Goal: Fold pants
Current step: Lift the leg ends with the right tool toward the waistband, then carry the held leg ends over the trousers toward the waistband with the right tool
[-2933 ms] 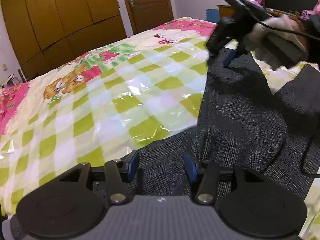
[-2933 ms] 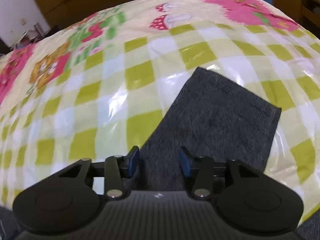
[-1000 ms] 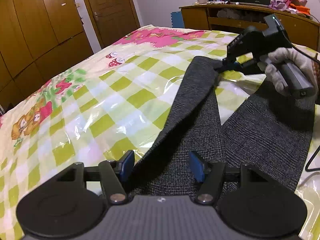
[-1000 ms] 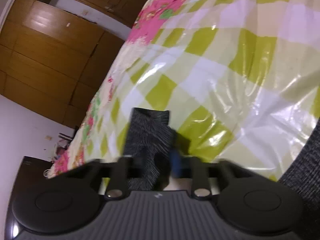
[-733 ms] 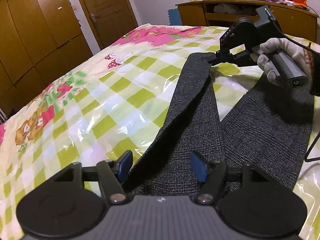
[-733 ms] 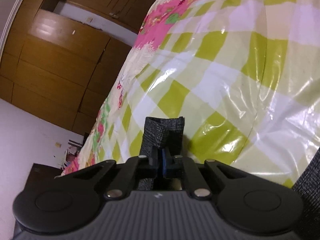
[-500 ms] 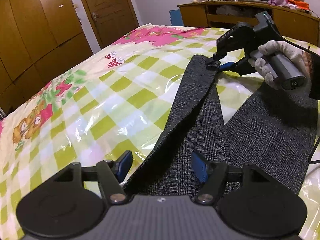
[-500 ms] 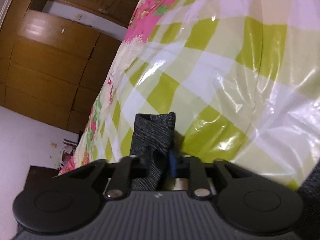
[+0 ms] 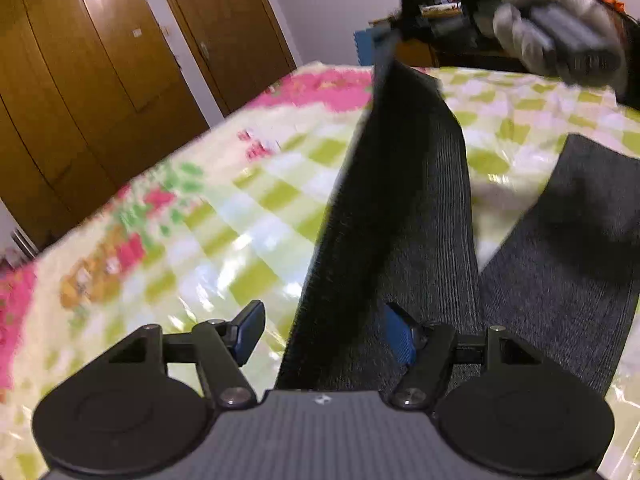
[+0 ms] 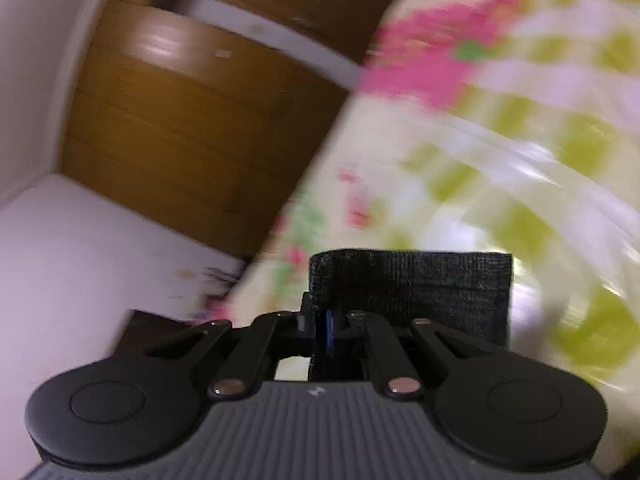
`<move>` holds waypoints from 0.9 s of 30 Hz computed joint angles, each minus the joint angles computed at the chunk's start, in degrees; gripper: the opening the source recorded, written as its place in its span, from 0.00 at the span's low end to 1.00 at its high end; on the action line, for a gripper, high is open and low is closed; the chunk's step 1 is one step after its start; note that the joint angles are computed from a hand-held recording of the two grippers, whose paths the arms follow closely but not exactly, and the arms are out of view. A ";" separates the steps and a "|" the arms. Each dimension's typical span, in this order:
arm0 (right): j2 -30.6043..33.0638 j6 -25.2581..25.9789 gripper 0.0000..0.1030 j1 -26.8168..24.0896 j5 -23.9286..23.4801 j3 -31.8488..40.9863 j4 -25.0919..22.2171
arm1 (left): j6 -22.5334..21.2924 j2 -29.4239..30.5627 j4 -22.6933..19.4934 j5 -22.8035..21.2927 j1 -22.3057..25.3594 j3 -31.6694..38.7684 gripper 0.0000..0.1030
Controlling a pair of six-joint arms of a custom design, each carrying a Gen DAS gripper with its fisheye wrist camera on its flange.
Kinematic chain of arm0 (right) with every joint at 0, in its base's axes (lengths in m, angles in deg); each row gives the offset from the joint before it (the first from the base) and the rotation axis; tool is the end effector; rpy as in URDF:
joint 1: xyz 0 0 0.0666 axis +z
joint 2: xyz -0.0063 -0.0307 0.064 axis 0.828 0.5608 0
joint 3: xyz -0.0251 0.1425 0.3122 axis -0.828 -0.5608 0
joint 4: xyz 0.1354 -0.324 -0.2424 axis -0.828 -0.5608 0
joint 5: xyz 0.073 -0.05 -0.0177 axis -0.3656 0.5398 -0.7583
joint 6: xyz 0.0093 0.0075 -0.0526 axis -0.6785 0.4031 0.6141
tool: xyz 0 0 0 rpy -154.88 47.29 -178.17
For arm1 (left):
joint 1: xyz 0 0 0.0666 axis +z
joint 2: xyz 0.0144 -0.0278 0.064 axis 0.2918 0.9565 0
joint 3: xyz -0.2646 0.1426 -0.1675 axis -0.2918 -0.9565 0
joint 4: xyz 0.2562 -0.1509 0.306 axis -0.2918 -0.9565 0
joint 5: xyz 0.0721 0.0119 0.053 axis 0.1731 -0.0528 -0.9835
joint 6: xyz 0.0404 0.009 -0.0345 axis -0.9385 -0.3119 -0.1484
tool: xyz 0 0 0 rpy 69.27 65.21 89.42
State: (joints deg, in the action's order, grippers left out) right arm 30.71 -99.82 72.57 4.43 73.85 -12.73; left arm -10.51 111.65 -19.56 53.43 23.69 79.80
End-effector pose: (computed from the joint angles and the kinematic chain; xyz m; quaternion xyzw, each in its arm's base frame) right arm 0.5638 0.1781 0.5053 0.2170 0.7342 0.4824 0.4257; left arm 0.4614 0.0427 0.5029 0.3203 0.8416 0.0274 0.4340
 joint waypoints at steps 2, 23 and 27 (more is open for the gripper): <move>-2.87 0.69 0.06 0.18 -1.52 -0.38 3.14 | -0.17 -1.79 0.10 -0.19 -0.02 0.69 0.76; -44.65 -13.29 0.06 -9.96 7.39 -46.43 -12.38 | -0.32 -7.97 -7.45 0.48 -11.93 -9.67 0.90; -44.92 -10.08 0.06 -10.73 6.17 -45.28 -12.73 | 0.61 -7.77 -7.21 0.26 -13.16 -9.82 0.90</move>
